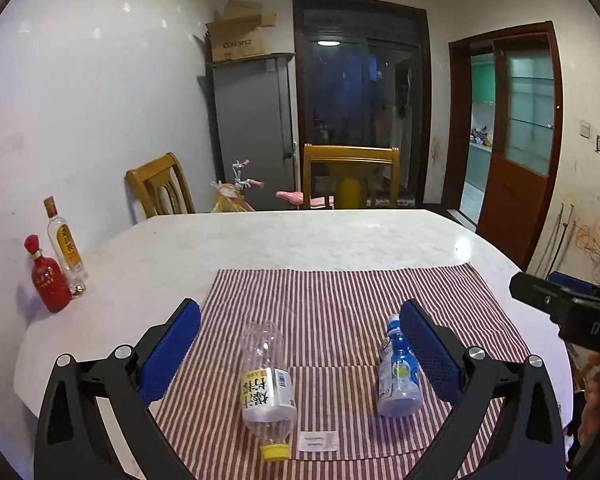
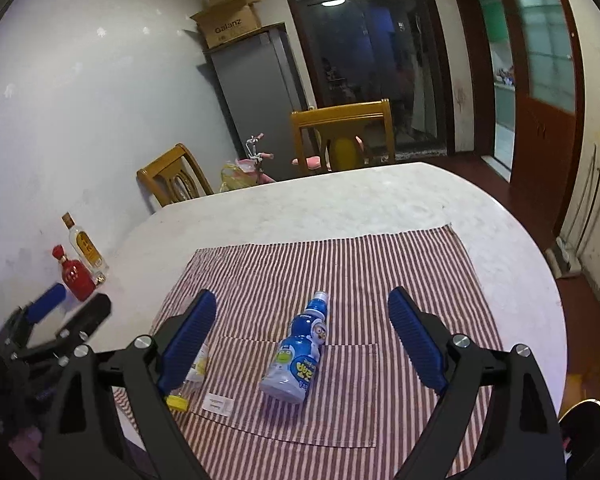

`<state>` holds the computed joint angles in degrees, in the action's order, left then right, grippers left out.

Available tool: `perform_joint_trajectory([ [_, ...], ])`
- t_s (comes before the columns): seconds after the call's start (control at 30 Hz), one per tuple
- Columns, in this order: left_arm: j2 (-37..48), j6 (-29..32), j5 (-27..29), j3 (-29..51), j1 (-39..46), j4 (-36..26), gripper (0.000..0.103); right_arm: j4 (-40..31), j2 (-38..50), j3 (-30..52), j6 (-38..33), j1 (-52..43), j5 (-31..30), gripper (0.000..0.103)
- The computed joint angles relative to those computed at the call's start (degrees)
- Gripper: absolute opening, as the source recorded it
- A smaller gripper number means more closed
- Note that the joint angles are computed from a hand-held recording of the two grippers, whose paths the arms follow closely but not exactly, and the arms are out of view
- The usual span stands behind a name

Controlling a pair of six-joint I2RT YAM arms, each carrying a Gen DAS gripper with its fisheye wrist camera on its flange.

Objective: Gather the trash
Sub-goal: 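Grasp the blue cartoon bottle with the right tool while the left tool grasps the clear bottle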

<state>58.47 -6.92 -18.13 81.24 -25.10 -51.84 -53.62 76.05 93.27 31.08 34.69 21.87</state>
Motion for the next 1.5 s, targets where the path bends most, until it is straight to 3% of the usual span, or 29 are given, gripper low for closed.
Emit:
perform_joint_trajectory([
  [0.63, -0.72, -0.19, 0.78, 0.83, 0.14, -0.50, 0.097, 0.24, -0.37, -1.82, 2.09, -0.10, -1.33, 0.088],
  [0.97, 0.53, 0.42, 4.71, 0.90, 3.76, 0.20, 0.097, -0.21, 2.63, -0.18, 1.68, -1.26, -3.28, 0.088],
  [1.27, 3.78, 2.71, 11.38, -0.56, 13.66, 0.70, 0.097, -9.06, 19.62, 13.34, -0.17, -5.79, -12.77, 0.088],
  [1.4, 5.83, 3.89, 14.38, -0.51, 17.95, 1.34, 0.097, -11.76, 29.72, 19.08, -0.82, -5.49, -14.31, 0.087],
  [1.5, 7.49, 4.65, 16.27, 0.05, 19.99, 1.54, 0.097, -14.88, 36.62, 23.64, -0.21, -5.23, -15.18, 0.079],
])
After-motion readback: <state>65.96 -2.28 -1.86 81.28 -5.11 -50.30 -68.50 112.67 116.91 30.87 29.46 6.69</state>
